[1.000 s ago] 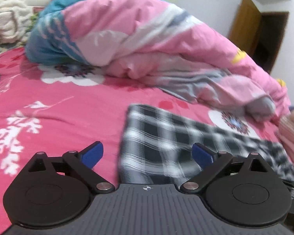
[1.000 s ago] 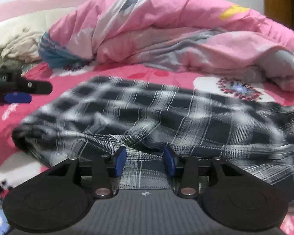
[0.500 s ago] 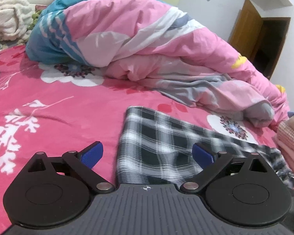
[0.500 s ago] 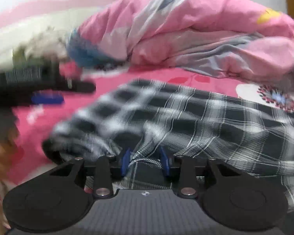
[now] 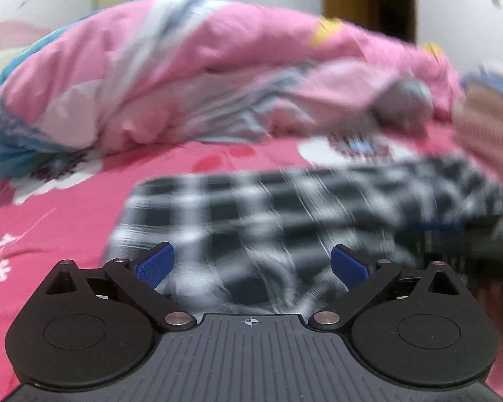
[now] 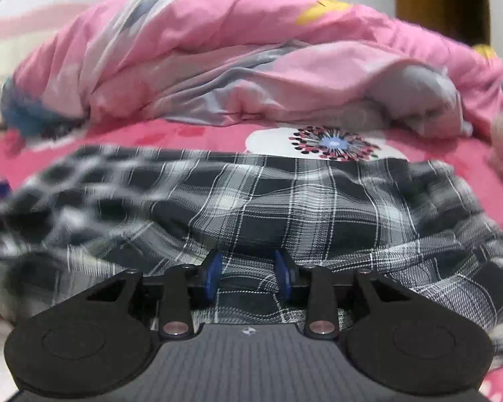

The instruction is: Fold clothes

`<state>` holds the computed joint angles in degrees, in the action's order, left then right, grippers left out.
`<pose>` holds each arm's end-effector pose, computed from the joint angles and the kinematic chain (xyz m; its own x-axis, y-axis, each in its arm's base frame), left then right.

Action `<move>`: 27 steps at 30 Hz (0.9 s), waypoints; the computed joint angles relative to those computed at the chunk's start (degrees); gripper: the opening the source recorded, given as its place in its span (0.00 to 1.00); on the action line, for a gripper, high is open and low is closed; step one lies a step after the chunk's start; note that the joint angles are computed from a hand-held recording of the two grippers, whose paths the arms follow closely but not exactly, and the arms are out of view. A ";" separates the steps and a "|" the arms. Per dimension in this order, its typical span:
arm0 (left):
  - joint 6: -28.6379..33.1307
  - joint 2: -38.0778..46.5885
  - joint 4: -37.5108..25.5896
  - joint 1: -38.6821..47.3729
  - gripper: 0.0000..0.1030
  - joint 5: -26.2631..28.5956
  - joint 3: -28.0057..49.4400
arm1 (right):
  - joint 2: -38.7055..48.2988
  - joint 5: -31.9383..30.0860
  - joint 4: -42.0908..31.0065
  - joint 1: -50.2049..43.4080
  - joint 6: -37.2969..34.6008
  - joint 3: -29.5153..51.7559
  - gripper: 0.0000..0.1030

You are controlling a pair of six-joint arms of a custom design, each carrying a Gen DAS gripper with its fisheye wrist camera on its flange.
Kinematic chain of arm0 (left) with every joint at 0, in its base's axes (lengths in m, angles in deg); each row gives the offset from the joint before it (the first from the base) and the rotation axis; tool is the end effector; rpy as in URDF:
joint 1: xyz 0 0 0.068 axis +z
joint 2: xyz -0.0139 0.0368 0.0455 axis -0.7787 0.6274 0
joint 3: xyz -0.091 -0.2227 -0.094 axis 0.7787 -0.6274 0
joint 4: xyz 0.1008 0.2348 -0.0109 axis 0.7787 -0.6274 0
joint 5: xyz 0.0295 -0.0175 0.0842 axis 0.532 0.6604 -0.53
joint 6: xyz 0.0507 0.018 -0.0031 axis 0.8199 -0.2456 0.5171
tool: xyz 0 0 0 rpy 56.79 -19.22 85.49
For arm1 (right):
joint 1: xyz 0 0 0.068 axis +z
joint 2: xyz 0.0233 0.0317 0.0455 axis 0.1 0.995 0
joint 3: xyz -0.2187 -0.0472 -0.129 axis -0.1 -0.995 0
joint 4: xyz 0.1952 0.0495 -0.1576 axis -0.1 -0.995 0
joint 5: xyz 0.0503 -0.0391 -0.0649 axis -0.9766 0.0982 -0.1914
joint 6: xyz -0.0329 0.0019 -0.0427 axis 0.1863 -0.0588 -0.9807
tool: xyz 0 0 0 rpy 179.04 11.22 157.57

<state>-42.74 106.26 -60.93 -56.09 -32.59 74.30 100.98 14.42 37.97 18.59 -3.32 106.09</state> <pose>0.2832 -0.0367 0.1601 -0.4300 0.3312 -0.8399 0.5180 0.8524 0.0709 0.2208 0.0398 0.1436 -0.5536 0.0957 -0.8272 0.1427 0.9896 0.0189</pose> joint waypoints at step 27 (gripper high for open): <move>-0.91 3.58 -7.49 -1.40 1.00 -2.72 4.07 | -1.70 -0.26 0.99 0.53 0.39 -1.61 0.41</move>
<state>-43.65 109.84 -68.42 -57.48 -35.31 78.37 99.28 14.15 38.96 19.12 -2.93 104.48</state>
